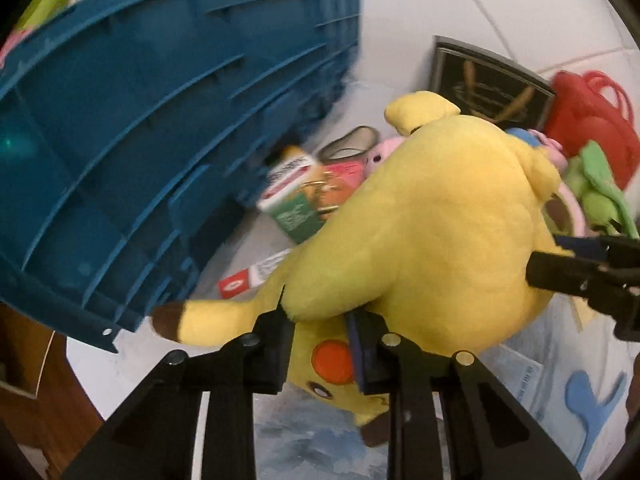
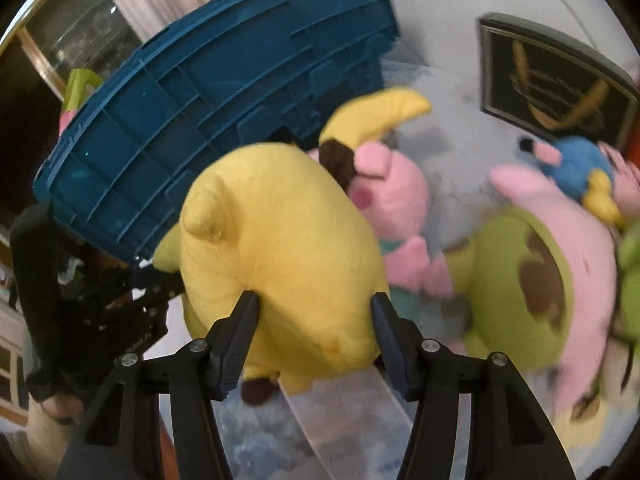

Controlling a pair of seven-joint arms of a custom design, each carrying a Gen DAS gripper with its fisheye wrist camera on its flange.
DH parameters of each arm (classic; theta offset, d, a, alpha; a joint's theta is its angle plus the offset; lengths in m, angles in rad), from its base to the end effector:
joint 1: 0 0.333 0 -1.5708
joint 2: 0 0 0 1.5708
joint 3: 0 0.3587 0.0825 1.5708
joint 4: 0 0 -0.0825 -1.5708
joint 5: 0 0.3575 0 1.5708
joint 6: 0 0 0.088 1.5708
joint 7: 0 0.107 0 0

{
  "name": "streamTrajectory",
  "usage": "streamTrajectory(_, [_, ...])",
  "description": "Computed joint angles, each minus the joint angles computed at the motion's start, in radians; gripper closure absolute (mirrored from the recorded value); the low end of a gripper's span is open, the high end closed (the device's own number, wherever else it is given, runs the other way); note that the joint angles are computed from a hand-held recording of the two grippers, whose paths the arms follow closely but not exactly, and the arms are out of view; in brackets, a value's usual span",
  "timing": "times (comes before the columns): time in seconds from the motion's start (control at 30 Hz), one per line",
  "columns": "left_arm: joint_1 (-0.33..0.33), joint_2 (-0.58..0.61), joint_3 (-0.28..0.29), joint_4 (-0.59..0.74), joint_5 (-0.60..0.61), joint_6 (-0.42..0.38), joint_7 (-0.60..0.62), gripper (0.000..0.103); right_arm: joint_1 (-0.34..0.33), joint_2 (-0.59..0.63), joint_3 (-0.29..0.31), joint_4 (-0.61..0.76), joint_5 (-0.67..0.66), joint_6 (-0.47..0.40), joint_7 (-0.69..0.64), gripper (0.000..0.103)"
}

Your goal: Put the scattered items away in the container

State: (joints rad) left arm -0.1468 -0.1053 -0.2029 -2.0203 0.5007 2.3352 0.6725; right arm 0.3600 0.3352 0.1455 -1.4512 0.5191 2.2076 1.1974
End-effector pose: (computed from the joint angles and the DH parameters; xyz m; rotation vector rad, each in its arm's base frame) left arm 0.5026 -0.1802 0.5945 -2.0695 1.5734 -0.4397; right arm 0.6016 0.3316 0.5941 -2.2184 1.1189 0.1553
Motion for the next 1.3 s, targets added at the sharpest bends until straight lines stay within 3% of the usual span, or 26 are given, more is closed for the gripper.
streamTrajectory(0.37, [-0.104,-0.016,-0.061,-0.010,-0.034,0.068,0.182,0.080,-0.047,-0.272,-0.057,-0.427,0.063,0.067,-0.002,0.046])
streamTrajectory(0.47, [-0.145,-0.006,-0.074,-0.008,-0.100,0.094,0.265,0.074,-0.070,-0.357,-0.080,-0.555,0.087,0.076,0.011,0.045])
streamTrajectory(0.6, [-0.176,-0.012,-0.087,0.020,-0.146,0.056,0.281,0.069,-0.100,-0.467,-0.107,-0.676,0.075,0.132,0.065,0.043])
streamTrajectory(0.63, [-0.178,-0.029,-0.085,0.013,-0.157,0.053,0.279,0.060,-0.105,-0.486,-0.110,-0.687,0.068,0.148,0.076,0.040])
streamTrajectory(0.67, [-0.175,-0.056,-0.085,-0.003,-0.145,0.060,0.259,0.041,-0.108,-0.506,-0.111,-0.695,0.065,0.169,0.082,0.035])
streamTrajectory(0.7, [-0.170,-0.083,-0.085,-0.017,-0.132,0.066,0.238,0.030,-0.108,-0.522,-0.113,-0.694,0.075,0.199,0.077,0.030])
streamTrajectory(0.73, [-0.164,-0.107,-0.086,-0.030,-0.118,0.072,0.218,0.014,-0.104,-0.526,-0.112,-0.684,0.079,0.219,0.081,0.017])
streamTrajectory(0.77, [-0.154,-0.124,-0.086,-0.042,-0.099,0.083,0.201,0.012,-0.097,-0.519,-0.107,-0.662,0.088,0.251,0.081,0.012])
streamTrajectory(0.83, [-0.136,-0.138,-0.070,-0.062,-0.093,0.099,0.198,0.013,-0.082,-0.461,-0.090,-0.595,0.092,0.289,0.093,0.012])
streamTrajectory(0.9, [-0.129,-0.123,-0.048,-0.065,-0.136,0.069,0.228,0.035,-0.063,-0.401,-0.078,-0.523,0.083,0.323,0.113,0.018])
streamTrajectory(0.97, [-0.132,-0.109,-0.014,-0.083,-0.228,0.065,0.292,0.058,-0.058,-0.318,-0.066,-0.443,-0.005,0.250,0.218,0.053])
streamTrajectory(1.03, [-0.132,-0.108,0.007,-0.117,-0.294,0.089,0.358,0.060,-0.049,-0.307,-0.052,-0.450,-0.041,0.223,0.272,0.053])
streamTrajectory(1.07, [-0.131,-0.108,0.015,-0.132,-0.323,0.099,0.393,0.060,-0.038,-0.336,-0.046,-0.500,-0.054,0.260,0.291,0.053])
streamTrajectory(1.17, [-0.124,-0.124,0.016,-0.163,-0.340,0.116,0.478,0.060,-0.017,-0.434,-0.041,-0.613,-0.104,0.243,0.354,0.053])
streamTrajectory(1.3, [-0.126,-0.164,0.044,-0.220,-0.401,0.140,0.614,0.053,0.011,-0.525,-0.008,-0.779,-0.058,0.245,0.402,0.053])
